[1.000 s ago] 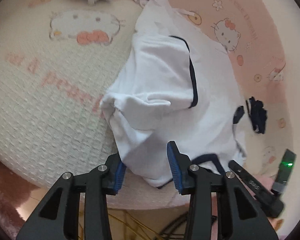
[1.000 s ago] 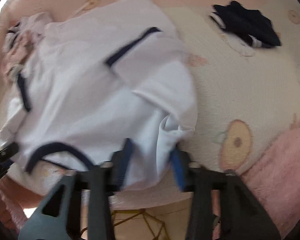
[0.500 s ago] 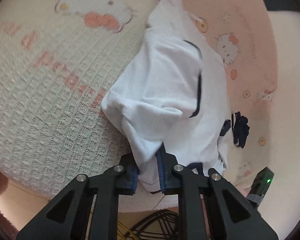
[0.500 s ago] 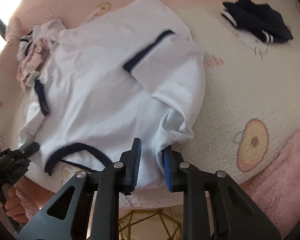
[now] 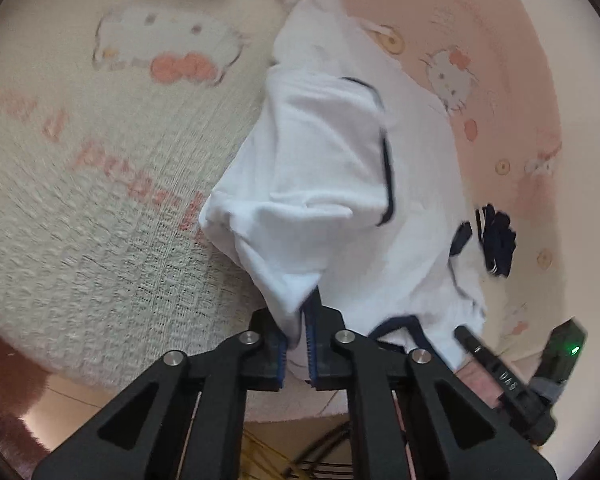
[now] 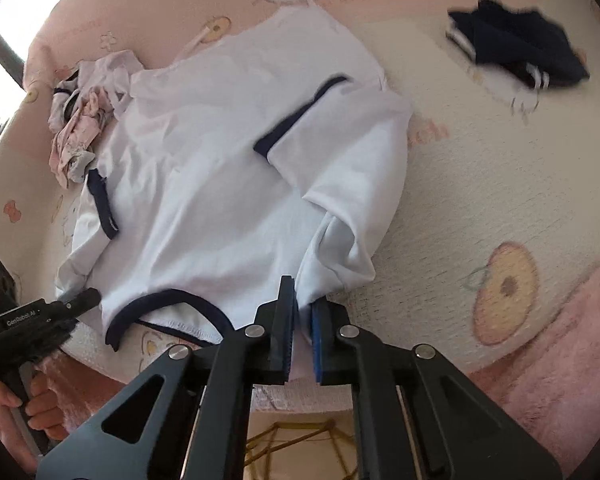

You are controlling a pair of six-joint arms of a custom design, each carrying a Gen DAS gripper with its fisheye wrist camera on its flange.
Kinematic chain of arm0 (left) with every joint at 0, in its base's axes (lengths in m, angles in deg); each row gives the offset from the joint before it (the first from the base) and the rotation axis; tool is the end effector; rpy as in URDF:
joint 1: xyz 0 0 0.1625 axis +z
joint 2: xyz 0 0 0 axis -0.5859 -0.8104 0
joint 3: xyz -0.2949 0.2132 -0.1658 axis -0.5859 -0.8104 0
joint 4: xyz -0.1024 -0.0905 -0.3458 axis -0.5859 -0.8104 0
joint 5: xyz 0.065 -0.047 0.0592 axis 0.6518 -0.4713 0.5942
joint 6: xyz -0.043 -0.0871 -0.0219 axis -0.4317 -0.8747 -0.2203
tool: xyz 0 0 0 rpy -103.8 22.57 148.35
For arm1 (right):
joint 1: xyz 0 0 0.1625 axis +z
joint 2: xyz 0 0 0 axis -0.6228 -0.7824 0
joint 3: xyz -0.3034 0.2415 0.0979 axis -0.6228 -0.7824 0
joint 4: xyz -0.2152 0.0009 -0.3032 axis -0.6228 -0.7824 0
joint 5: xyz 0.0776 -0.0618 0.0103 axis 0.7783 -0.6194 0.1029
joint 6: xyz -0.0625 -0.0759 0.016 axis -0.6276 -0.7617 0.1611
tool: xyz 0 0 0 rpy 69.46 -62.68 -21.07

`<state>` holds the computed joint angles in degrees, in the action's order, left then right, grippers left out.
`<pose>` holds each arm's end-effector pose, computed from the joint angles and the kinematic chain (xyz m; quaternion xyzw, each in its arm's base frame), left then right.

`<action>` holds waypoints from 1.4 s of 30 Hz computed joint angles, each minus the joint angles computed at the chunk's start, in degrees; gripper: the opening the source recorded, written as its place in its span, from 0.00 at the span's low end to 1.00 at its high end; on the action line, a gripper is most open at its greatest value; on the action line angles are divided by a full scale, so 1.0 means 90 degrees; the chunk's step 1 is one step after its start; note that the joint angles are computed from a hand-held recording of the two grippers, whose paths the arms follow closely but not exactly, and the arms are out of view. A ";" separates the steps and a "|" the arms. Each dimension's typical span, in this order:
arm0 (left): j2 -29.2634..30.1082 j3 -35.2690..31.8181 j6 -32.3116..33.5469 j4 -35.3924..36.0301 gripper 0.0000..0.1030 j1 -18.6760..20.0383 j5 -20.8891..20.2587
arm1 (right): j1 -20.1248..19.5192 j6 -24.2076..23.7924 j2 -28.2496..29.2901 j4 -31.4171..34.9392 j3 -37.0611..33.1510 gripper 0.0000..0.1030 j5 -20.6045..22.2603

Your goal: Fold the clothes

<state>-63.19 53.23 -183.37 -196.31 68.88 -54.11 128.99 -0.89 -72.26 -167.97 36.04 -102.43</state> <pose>-0.2945 -0.4436 -0.0012 -0.3490 0.8262 -0.4204 0.1371 0.1003 -0.4633 0.3603 0.2479 -0.9378 0.0982 0.2222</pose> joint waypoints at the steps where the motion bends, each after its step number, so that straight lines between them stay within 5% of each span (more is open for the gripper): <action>1: -0.0033 -0.0082 -0.0037 0.0270 0.05 -0.0058 0.0037 | 0.0215 -0.0023 0.0255 -0.0413 0.0069 0.06 -0.0071; 3: -0.0100 -0.0189 -0.0138 0.0699 0.04 -0.0168 0.0082 | 0.0437 -0.0128 0.0437 -0.0799 0.0088 0.06 -0.0086; 10: -0.0333 0.0012 -0.0744 0.1061 0.03 -0.0396 -0.0068 | 0.0391 0.0006 -0.0077 0.0009 -0.0085 0.05 0.0274; 20: -0.0390 0.0122 -0.1065 0.1174 0.03 -0.0506 -0.0182 | -0.0100 0.1610 0.0500 0.1339 -0.0713 0.07 0.0580; 24: -0.0369 0.0266 -0.0963 0.0750 0.03 -0.0501 -0.0198 | -0.0365 0.2169 0.0585 0.1637 -0.0915 0.43 0.0981; 33: -0.0272 0.0454 -0.0763 -0.0046 0.03 -0.0456 -0.0178 | -0.0426 0.2542 0.0792 0.0769 -0.0799 0.49 0.0729; 35: -0.0244 0.0399 -0.0697 -0.0036 0.03 -0.0386 -0.0280 | -0.0346 0.2360 0.0801 0.0955 -0.0742 0.48 0.0763; 37: -0.0197 0.0375 -0.0640 -0.0098 0.03 -0.0343 -0.0341 | -0.0263 0.2181 0.0820 0.1141 -0.0695 0.32 0.0793; 40: -0.0112 0.0402 -0.0364 -0.0552 0.04 -0.0228 -0.0448 | -0.0053 0.1798 0.0843 0.0917 -0.0476 0.31 0.0538; 42: -0.0040 0.0423 -0.0006 -0.0970 0.04 -0.0097 -0.0592 | 0.0016 0.1627 0.0907 0.0550 -0.0405 0.12 0.0382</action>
